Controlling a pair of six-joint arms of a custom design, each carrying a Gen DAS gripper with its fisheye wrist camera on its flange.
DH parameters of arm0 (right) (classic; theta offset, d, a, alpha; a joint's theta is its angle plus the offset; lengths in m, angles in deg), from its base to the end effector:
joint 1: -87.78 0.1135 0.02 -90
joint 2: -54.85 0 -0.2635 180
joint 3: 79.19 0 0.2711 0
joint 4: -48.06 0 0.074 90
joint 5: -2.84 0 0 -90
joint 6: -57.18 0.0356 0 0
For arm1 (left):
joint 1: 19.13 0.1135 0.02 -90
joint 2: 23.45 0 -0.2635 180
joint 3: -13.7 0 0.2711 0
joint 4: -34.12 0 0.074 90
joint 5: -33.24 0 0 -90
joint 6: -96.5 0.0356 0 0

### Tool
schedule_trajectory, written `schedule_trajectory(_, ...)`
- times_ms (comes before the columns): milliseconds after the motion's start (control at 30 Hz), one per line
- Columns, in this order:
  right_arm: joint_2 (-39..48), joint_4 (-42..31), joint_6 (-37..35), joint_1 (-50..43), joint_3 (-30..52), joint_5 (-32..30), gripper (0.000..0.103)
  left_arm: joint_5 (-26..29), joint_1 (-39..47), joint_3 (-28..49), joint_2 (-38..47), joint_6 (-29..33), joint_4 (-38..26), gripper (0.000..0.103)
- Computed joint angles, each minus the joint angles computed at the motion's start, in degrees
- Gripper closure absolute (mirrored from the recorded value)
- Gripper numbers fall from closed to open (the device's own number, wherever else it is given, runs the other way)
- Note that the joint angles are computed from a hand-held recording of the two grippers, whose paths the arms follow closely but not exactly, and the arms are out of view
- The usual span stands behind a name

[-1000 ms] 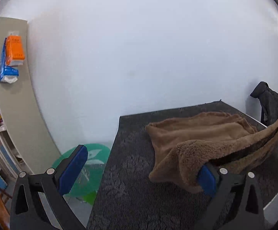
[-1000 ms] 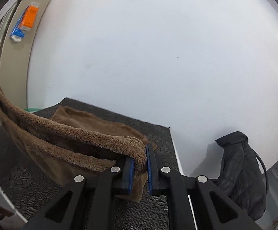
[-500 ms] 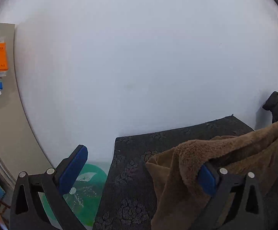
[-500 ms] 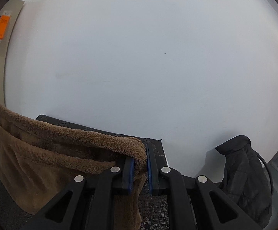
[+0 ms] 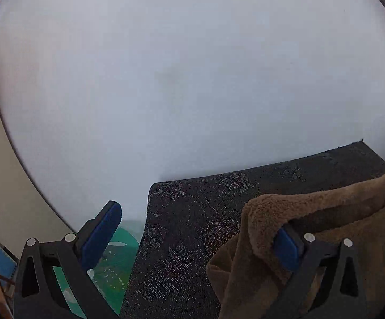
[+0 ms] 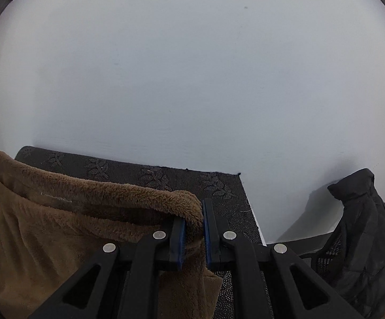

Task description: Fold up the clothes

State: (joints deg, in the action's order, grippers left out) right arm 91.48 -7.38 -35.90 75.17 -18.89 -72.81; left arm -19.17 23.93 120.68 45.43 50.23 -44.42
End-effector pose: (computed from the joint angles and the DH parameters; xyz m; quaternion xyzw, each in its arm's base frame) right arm 0.1435 -0.0412 0.3224 0.1326 0.8588 -0.1740 0.4633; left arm 0.1728 0.1317 0.4603 0.1401 0.8587 0.0600 0.4893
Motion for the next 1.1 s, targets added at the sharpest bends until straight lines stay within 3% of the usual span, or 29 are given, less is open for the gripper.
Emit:
schedule_trajectory(133,7.37,4.74,-0.52,-2.36,-1.8,-1.84,0.091,-11.1,-10.16,-7.52,-0.49,-3.8,7.87,0.0)
schedule_trajectory(267,15.04,7.31,-0.12,-2.84,-2.0,-2.24,0.091,-18.84,-16.69,-13.1,0.61,-4.86,12.72,0.0)
schedule_trajectory(500,27.79,6.7,-0.88,-2.39,1.84,-2.39,0.091,-27.62,-22.15,-16.63,5.05,-3.92,15.69,0.0)
schedule_trajectory(567,30.16,5.09,-0.58,-3.35,3.42,-3.95,0.09,-27.4,-21.91,-16.48,6.19,-3.67,14.64,0.0)
schedule_trajectory(600,30.99,4.74,-0.71,-4.24,4.0,-4.94,0.084,-27.19,-21.7,-16.42,6.7,-3.53,14.06,0.0)
schedule_trajectory(667,31.75,3.56,-0.52,-4.96,4.97,-4.51,0.064,-24.58,-20.23,-11.24,10.95,-4.16,8.27,0.0)
schedule_trajectory(700,31.83,3.39,-0.16,-5.64,5.13,-4.79,0.042,-23.23,-19.48,-8.29,13.29,-4.43,5.08,0.0)
schedule_trajectory(733,31.87,3.21,0.19,-6.38,5.29,-5.2,0.026,-21.91,-18.76,-5.24,15.7,-4.64,1.83,0.0)
schedule_trajectory(867,28.44,0.94,-0.27,-12.46,5.74,-13.24,0.025,-13.71,-13.76,10.1,26.45,-3.31,-14.8,0.0)
schedule_trajectory(933,25.88,-0.19,-1.78,-13.67,5.37,-14.29,0.025,-10.65,-11.52,16.81,30.41,-1.99,-22.13,0.0)
schedule_trajectory(1100,19.36,-2.76,-3.37,-13.77,4.85,-16.08,0.025,-10.98,-10.61,15.1,25.26,2.43,-22.03,0.0)
